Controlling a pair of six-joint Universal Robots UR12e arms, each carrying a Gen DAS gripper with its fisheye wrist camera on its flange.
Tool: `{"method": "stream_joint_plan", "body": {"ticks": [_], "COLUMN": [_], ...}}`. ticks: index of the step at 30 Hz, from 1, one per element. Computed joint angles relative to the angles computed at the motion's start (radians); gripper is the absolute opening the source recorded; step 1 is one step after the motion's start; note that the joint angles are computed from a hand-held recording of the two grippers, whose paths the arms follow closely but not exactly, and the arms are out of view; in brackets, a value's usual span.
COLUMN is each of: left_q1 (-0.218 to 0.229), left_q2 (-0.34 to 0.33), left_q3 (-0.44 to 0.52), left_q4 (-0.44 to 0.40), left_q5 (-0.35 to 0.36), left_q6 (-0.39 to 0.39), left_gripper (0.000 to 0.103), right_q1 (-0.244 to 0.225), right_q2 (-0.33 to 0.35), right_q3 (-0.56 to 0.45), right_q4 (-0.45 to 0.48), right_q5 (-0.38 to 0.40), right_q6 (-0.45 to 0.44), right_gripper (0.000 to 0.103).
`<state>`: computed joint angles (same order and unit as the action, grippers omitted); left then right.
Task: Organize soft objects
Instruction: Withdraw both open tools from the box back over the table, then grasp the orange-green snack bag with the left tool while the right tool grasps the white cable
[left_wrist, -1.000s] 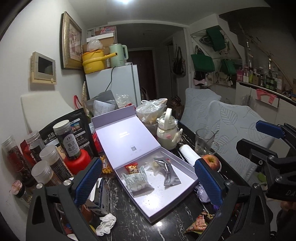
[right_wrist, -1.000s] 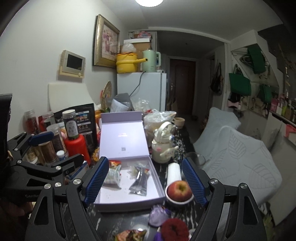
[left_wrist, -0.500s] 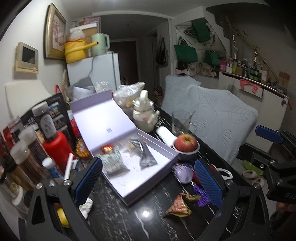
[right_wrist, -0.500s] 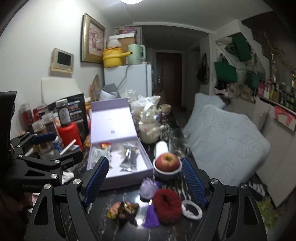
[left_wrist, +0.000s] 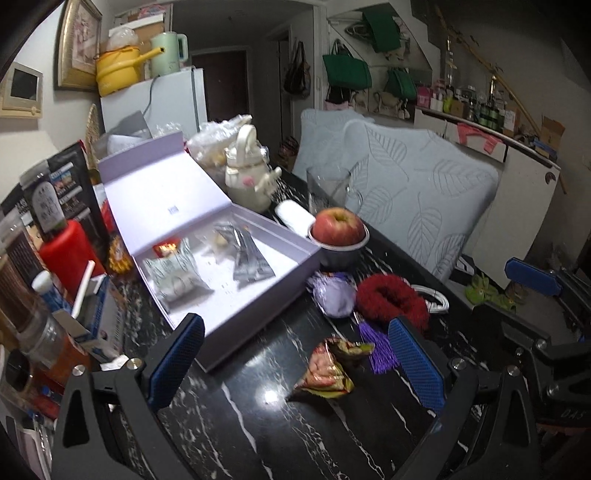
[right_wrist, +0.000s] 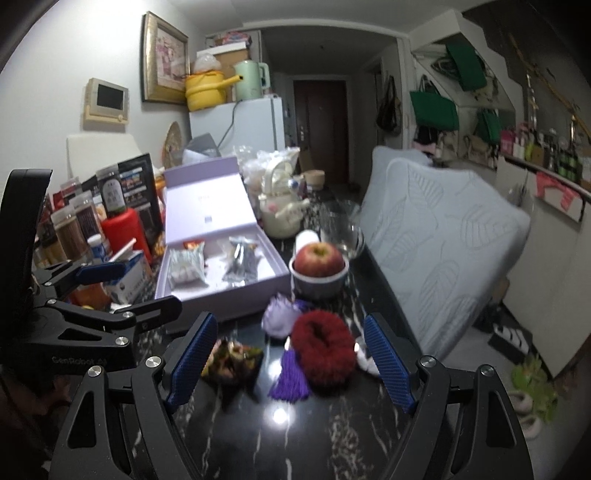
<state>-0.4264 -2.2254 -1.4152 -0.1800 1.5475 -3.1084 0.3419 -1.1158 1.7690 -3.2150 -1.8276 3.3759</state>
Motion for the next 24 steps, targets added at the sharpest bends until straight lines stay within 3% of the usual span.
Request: {"method": "stream_joint_plan", "body": {"ticks": [13, 24], "left_q1": [-0.009, -0.014], "left_q2": [-0.033, -0.078], "left_q3": [0.006, 0.049], "left_q4": [-0.074, -0.126], "left_q5": [-0.065, -0.044], "left_q6": [0.023, -0.009], "left_gripper": [0.102, 0.102], "right_q1": [-0.02, -0.05], "right_q2": [-0.005, 0.007], "right_q3": [0.063, 0.075], "right_q4": [0.016, 0.025], "right_q5": [0.038, 0.071], "right_q6": [0.062, 0.085], "right_gripper": [0.082, 0.082]}}
